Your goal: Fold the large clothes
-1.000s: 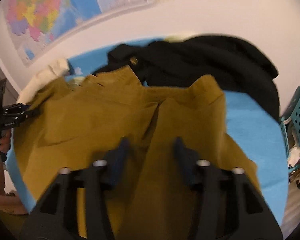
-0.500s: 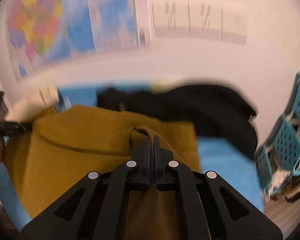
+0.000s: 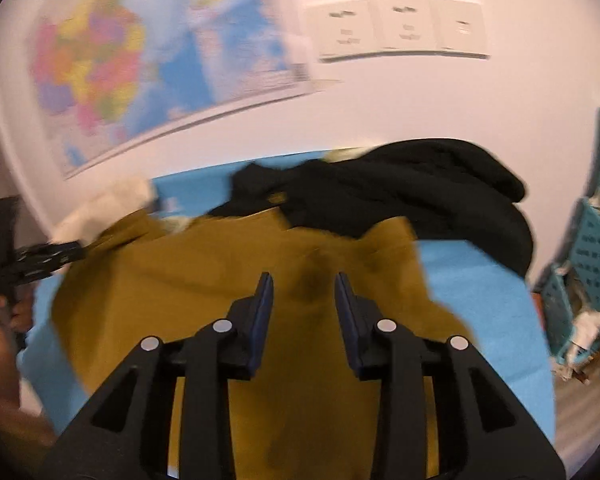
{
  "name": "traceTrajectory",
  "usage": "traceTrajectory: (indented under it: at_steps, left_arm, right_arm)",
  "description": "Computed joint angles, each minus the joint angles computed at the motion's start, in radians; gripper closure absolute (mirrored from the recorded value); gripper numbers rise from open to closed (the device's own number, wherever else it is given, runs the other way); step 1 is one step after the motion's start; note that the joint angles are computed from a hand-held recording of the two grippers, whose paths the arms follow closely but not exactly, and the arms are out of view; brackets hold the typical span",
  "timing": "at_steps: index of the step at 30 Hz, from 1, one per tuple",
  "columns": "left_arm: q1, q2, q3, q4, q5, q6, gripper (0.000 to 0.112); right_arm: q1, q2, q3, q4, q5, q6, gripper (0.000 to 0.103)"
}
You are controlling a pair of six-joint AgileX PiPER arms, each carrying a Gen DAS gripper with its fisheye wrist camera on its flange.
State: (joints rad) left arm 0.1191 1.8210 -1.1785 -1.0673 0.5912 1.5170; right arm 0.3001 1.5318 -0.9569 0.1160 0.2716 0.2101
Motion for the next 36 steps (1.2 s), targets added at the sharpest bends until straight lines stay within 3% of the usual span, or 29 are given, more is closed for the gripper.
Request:
traceTrajectory:
  at_steps: [2,3,7,9,10,13,15,18,20,24,27,31,34,36]
  left_arm:
    - [0.021,-0.016,0.038,-0.01,0.069,0.063,0.07]
    - [0.015,-0.017,0.059,-0.011,0.063,0.088,0.07]
    - [-0.027,0.048,0.053,0.047,-0.024,0.028,0.07]
    - [-0.041,0.092,0.03,0.047,-0.072,0.005,0.073]
    - [-0.04,0.116,0.003,0.074,-0.06,-0.042,0.072]
    - [-0.049,0.106,0.003,0.082,-0.073,-0.073,0.073]
    - [-0.037,0.066,0.051,-0.006,-0.086,0.021,0.071]
    - [0.032,-0.005,0.139,-0.161,-0.015,0.216,0.069]
    - [0.072,-0.047,0.19,-0.215,0.054,0.321,0.068]
    - [0.105,-0.074,0.252,-0.204,0.148,0.407,0.068]
    - [0.06,-0.026,0.252,-0.163,0.071,0.371,0.068]
    - [0.069,0.04,0.22,-0.175,0.087,0.347,0.068]
    - [0.067,0.006,0.254,-0.204,0.068,0.367,0.068]
    - [0.095,-0.029,0.294,-0.231,0.105,0.409,0.068]
  right_arm:
    - [0.03,0.006,0.007,0.055,0.028,-0.063,0.071]
    - [0.048,0.026,0.004,0.023,0.037,-0.04,0.071]
    - [0.041,0.128,-0.013,-0.02,0.022,0.034,0.068]
    - [0.023,0.148,-0.012,0.048,-0.001,-0.012,0.068]
    - [0.019,0.151,-0.011,0.061,-0.006,-0.018,0.068]
    - [0.045,0.123,-0.01,-0.069,0.01,0.126,0.067]
    - [0.056,0.055,0.038,-0.022,-0.027,0.098,0.065]
    - [0.097,-0.044,0.086,-0.071,-0.037,0.146,0.064]
    - [0.132,-0.1,0.115,0.008,-0.045,0.063,0.064]
    - [0.206,-0.098,0.119,-0.055,-0.016,0.114,0.063]
    - [0.229,-0.039,0.116,-0.166,0.007,0.228,0.068]
    - [0.208,-0.002,0.152,-0.058,-0.051,0.171,0.072]
    - [0.232,-0.03,0.153,-0.192,-0.042,0.325,0.068]
    - [0.248,-0.065,0.162,-0.264,-0.052,0.409,0.062]
